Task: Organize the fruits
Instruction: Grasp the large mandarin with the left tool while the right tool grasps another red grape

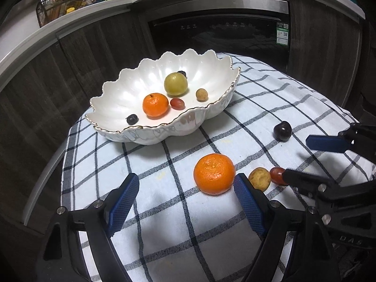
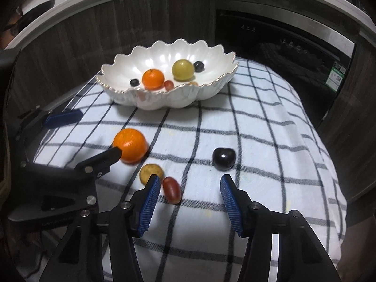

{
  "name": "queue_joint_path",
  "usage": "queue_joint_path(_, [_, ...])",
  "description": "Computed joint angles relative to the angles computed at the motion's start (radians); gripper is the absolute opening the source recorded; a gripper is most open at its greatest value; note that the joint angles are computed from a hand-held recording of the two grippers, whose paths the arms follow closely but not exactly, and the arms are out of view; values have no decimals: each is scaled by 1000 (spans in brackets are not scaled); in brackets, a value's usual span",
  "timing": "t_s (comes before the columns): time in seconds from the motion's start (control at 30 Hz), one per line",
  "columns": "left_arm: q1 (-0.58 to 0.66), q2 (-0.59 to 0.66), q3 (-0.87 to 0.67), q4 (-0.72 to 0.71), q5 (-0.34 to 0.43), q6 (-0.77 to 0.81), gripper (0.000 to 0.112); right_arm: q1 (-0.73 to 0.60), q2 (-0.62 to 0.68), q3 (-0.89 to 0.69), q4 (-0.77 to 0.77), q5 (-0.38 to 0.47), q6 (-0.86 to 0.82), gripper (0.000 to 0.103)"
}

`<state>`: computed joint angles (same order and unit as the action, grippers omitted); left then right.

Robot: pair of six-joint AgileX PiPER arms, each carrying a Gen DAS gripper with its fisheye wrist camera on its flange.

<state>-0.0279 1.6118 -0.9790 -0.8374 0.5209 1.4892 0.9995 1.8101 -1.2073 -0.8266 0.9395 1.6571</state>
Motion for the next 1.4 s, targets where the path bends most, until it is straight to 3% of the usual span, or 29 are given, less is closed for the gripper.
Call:
queue_joint_path(0.23, [7,33,-2,-83,16,138,82,-9,28,-11,28,-34,-31,52])
queue_joint_path(0.7, [-23,122,-56,-44,70,73,65,-46,33,30,30,-127,-10,40])
queue_joint_path(0.8, [-23,138,-67,-25,91,45,56,-51,35,38,22,-142,0,40])
queue_joint_path(0.87, [-22,146,-72,-15,106,33,45,-52,36,40,12,-149,5,34])
queue_joint_path(1.03, [-19,142,-66,-27,112,46,43,-46,36,37,4,-169,-9,19])
queue_joint_path(1.4, [-4,105,-38,-7,108,9,42,-35,11,52,-26,-152,28,19])
